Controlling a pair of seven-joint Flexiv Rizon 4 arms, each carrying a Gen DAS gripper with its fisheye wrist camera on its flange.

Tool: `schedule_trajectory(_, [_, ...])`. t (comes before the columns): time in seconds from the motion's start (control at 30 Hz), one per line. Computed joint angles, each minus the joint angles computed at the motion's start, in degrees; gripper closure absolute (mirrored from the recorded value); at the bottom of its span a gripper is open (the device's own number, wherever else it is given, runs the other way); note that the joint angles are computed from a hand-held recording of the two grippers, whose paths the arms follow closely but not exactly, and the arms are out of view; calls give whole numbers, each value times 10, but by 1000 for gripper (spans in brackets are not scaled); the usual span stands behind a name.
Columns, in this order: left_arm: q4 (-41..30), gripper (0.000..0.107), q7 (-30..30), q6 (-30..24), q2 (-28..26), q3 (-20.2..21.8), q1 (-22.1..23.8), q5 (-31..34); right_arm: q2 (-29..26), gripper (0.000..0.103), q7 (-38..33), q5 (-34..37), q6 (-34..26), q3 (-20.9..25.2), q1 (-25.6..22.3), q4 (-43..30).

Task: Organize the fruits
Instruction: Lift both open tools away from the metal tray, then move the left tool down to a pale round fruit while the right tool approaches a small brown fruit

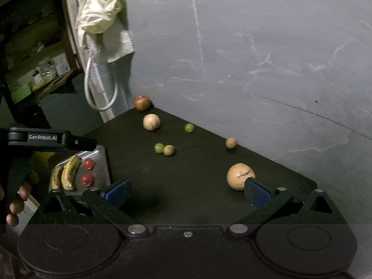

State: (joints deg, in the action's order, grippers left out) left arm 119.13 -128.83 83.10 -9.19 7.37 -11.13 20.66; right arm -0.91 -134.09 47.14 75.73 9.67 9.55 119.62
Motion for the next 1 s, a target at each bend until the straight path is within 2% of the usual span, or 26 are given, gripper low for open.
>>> schedule_trajectory(0.2, [5, 4, 85, 23, -28, -28, 28, -76, -19, 0, 56, -43, 19, 4, 1, 8])
schedule_trajectory(0.47, [6, 4, 243, 65, -72, -84, 88, -212, -61, 0, 142, -123, 53, 27, 7, 3])
schedule_trajectory(0.67, [-42, 4, 338, 79, -133, -132, 144, -284, -121, 0, 217, -206, 89, 46, 22, -28])
schedule_trajectory(0.73, [-65, 4, 363, 76, -156, -136, 151, -299, -150, 1, 243, -238, 106, 47, 32, -43])
schedule_trajectory(0.83, [-101, 4, 405, 76, -193, -147, 162, -317, -191, 1, 291, -288, 131, 31, 58, -64])
schedule_trajectory(0.93, [-129, 5, 455, 89, -231, -189, 196, -338, -227, 1, 330, -327, 140, 14, 79, -89])
schedule_trajectory(1.0, [-157, 5, 475, 84, -257, -190, 197, -347, -246, 1, 348, -344, 146, 11, 83, -102])
